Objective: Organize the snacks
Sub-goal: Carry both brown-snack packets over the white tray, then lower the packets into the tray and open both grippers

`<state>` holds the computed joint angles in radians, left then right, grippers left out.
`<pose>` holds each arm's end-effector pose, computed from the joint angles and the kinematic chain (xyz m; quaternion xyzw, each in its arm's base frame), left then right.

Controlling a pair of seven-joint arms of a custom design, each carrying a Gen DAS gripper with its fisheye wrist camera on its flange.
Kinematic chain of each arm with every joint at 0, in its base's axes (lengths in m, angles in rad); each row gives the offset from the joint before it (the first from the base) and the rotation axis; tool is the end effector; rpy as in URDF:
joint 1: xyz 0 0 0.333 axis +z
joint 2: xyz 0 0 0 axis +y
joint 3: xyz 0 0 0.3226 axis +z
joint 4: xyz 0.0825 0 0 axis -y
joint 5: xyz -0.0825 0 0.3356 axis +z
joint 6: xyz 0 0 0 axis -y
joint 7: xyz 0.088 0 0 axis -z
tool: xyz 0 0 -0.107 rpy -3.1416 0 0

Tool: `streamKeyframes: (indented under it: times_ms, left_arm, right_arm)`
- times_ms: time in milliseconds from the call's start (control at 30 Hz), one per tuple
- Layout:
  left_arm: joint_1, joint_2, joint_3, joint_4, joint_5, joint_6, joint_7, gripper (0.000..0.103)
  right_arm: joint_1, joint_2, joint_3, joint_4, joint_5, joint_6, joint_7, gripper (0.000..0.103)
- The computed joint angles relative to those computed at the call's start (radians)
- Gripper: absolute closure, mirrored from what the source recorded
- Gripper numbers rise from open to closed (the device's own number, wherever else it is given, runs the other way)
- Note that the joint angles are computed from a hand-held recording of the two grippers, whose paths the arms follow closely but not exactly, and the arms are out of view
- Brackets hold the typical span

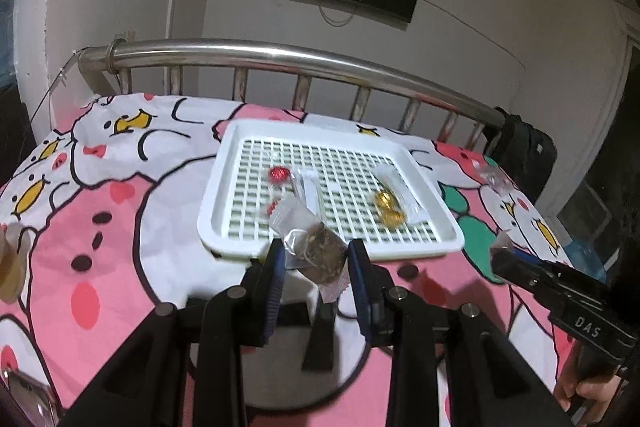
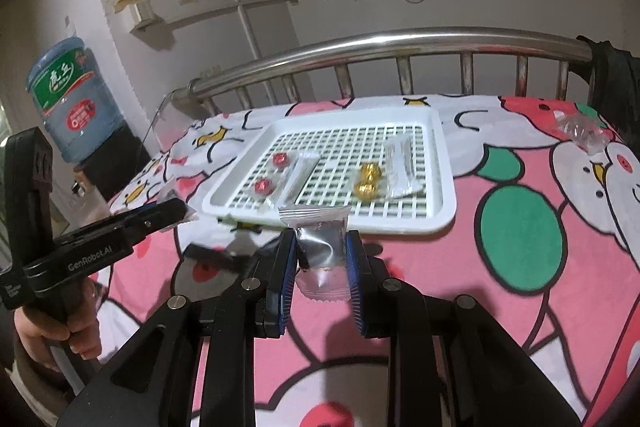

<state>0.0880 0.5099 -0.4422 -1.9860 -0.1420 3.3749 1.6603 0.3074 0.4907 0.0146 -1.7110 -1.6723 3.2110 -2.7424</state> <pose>0.6121 -0.1653 0.3770 -0.5884 0.6736 -0.4064 0.1866 0.5588 0.2848 0.3808 -0.6480 0.6139 -0.1761 0.4150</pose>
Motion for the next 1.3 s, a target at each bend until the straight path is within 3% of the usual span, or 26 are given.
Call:
streamKeyframes:
  times_ms: [100,233,500,667,900,1133,1300]
  left_arm:
    - [-0.019,0.027,0.024,0.067,-0.011,-0.037,-0.001,0.070]
    - [-0.056,0.066,0.067,0.163,-0.049,-0.089,0.006,0.070]
    - [-0.174,0.148,0.205,0.342,-0.118,-0.203,0.012,0.070]
    - [-0.206,0.213,0.254,0.456,-0.134,-0.287,-0.009,0.070]
    - [-0.254,0.321,0.335,0.640,-0.107,-0.416,-0.094,0.070]
    - [-0.270,0.410,0.362,0.787,-0.052,-0.518,-0.167,0.069]
    - [-0.275,0.466,0.372,0.881,-0.012,-0.583,-0.214,0.070]
  right_arm:
    - [-0.023,0.014,0.011,-0.005,0.226,0.000,-0.226,0.080]
    - [-0.093,0.041,0.094,0.009,0.447,-0.035,-0.473,0.080]
    - [-0.174,0.130,0.229,0.110,0.739,-0.154,-0.810,0.080]
    - [-0.195,0.210,0.288,0.210,0.887,-0.243,-0.973,0.080]
    - [-0.166,0.319,0.292,0.381,1.042,-0.368,-1.131,0.080]
    - [-0.128,0.443,0.284,0.588,1.190,-0.505,-1.276,0.080]
    - [-0.070,0.550,0.234,0.794,1.271,-0.628,-1.344,0.080]
